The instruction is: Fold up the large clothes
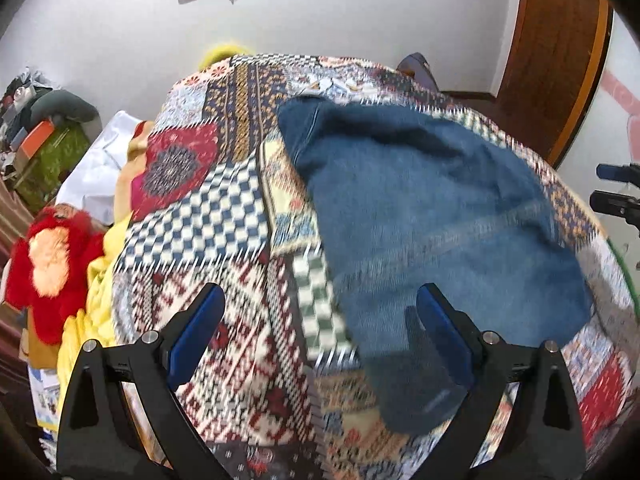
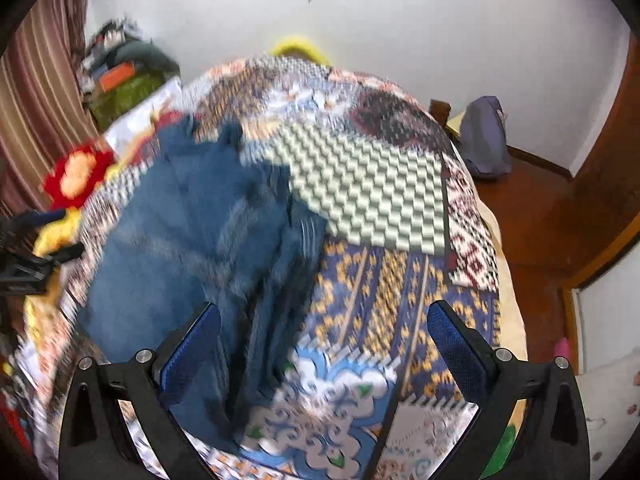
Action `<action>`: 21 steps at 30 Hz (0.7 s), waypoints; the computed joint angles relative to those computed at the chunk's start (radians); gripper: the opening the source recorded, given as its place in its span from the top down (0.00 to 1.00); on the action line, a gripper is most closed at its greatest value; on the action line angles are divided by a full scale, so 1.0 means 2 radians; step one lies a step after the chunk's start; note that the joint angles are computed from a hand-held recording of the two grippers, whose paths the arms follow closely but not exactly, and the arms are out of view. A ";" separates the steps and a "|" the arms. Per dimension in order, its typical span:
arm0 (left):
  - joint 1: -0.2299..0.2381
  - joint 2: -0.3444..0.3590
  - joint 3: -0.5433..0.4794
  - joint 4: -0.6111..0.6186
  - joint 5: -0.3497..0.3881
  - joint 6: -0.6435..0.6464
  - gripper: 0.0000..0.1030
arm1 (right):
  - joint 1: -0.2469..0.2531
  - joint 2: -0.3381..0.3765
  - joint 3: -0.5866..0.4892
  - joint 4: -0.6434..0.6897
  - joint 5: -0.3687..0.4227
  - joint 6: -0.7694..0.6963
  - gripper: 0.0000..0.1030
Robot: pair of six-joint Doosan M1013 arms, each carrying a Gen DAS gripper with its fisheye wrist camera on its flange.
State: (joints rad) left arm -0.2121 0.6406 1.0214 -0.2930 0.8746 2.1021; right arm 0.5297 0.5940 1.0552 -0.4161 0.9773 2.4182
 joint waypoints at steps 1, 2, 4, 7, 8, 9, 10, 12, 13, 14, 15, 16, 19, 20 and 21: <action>-0.002 0.006 -0.011 -0.003 0.004 -0.001 0.06 | -0.002 0.001 -0.004 0.006 -0.007 -0.001 0.00; -0.004 0.013 -0.023 -0.004 0.010 -0.002 0.06 | -0.006 0.003 -0.008 0.017 -0.016 -0.005 0.00; -0.007 0.029 -0.049 -0.002 0.024 -0.007 0.06 | -0.013 0.011 -0.021 0.047 -0.032 -0.018 0.00; -0.013 0.054 -0.089 -0.007 0.053 -0.018 0.06 | -0.020 0.032 -0.051 0.090 -0.040 -0.045 0.00; -0.014 0.064 -0.105 -0.010 0.067 -0.022 0.06 | -0.021 0.040 -0.063 0.104 -0.039 -0.056 0.00; -0.016 0.072 -0.118 -0.011 0.076 -0.026 0.06 | -0.023 0.053 -0.081 0.122 -0.034 -0.073 0.00; -0.018 0.078 -0.126 -0.011 0.081 -0.029 0.06 | -0.024 0.062 -0.092 0.134 -0.030 -0.083 0.00; -0.021 0.097 -0.156 -0.011 0.095 -0.040 0.06 | -0.027 0.085 -0.125 0.168 -0.016 -0.111 0.00; -0.021 0.106 -0.170 -0.015 0.102 -0.045 0.06 | -0.028 0.094 -0.136 0.178 -0.011 -0.119 0.00; -0.021 0.114 -0.184 -0.019 0.108 -0.051 0.06 | -0.030 0.107 -0.153 0.187 0.000 -0.128 0.00; -0.020 0.127 -0.206 -0.025 0.116 -0.064 0.06 | -0.031 0.118 -0.168 0.191 0.012 -0.132 0.00; -0.020 0.133 -0.217 -0.029 0.118 -0.071 0.06 | -0.033 0.125 -0.177 0.193 0.019 -0.134 0.00; -0.022 0.165 -0.273 -0.021 0.134 -0.085 0.06 | -0.042 0.136 -0.186 0.204 0.032 -0.122 0.00; -0.023 0.177 -0.296 -0.008 0.141 -0.088 0.06 | -0.045 0.135 -0.181 0.210 0.029 -0.117 0.00; -0.024 0.188 -0.315 0.000 0.148 -0.087 0.04 | -0.048 0.131 -0.172 0.216 0.022 -0.112 0.00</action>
